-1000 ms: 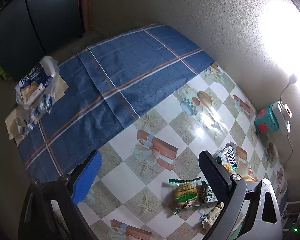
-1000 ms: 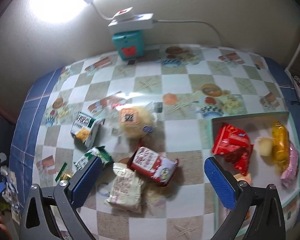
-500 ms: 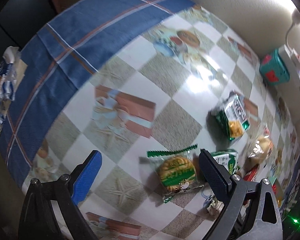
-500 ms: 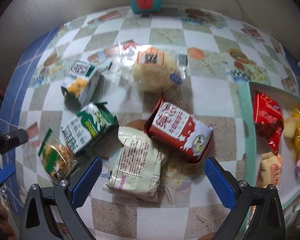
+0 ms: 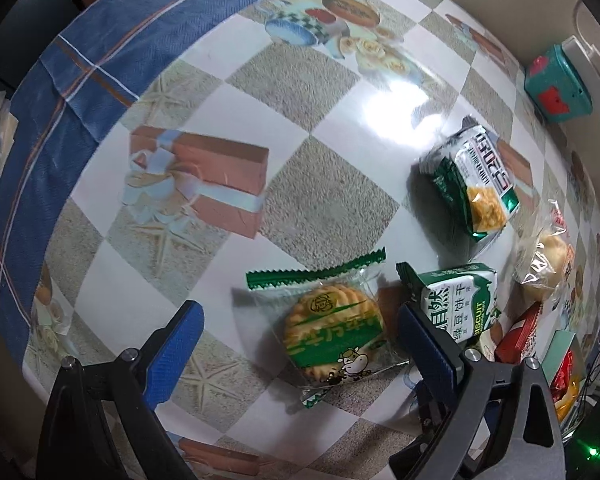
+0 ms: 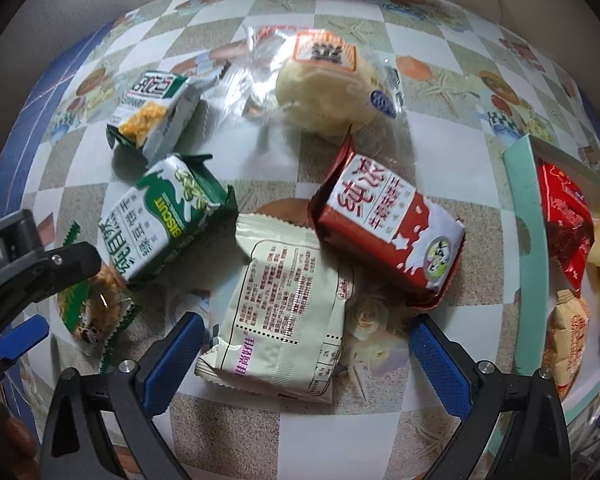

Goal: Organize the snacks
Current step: 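Grasp the green round cookie packet with the left tool while the right tool grasps the white packet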

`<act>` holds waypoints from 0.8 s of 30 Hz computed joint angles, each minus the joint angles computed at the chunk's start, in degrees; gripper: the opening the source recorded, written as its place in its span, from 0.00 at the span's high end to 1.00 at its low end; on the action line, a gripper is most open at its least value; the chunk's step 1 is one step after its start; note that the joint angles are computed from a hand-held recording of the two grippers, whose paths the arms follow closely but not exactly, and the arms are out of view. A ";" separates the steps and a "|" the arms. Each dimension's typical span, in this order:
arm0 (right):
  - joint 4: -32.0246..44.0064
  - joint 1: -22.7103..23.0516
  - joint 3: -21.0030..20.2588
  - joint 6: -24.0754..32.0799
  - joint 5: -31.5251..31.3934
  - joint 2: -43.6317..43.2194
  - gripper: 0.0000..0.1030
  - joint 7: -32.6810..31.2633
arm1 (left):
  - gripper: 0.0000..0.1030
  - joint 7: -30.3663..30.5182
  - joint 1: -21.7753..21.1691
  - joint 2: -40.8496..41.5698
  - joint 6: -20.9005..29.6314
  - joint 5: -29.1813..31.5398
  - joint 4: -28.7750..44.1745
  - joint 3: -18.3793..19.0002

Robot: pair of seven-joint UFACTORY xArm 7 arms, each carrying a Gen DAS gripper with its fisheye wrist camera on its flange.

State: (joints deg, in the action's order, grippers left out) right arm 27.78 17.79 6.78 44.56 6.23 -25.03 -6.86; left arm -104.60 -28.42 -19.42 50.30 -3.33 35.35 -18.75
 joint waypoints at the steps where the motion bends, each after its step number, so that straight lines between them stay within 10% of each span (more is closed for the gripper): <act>1: -0.17 0.11 0.31 -0.30 0.02 0.18 0.00 0.44 | 0.06 0.12 0.00 0.33 -0.15 -0.01 0.06 0.03; 12: -0.67 0.67 0.30 -3.62 -0.45 1.26 0.00 1.04 | 0.33 -0.39 0.39 2.94 -0.59 2.68 1.56 -0.11; 24: -4.36 2.02 -1.44 -5.34 2.04 -5.37 0.46 -2.76 | 0.45 -4.17 0.12 0.71 -0.28 3.29 1.12 -1.31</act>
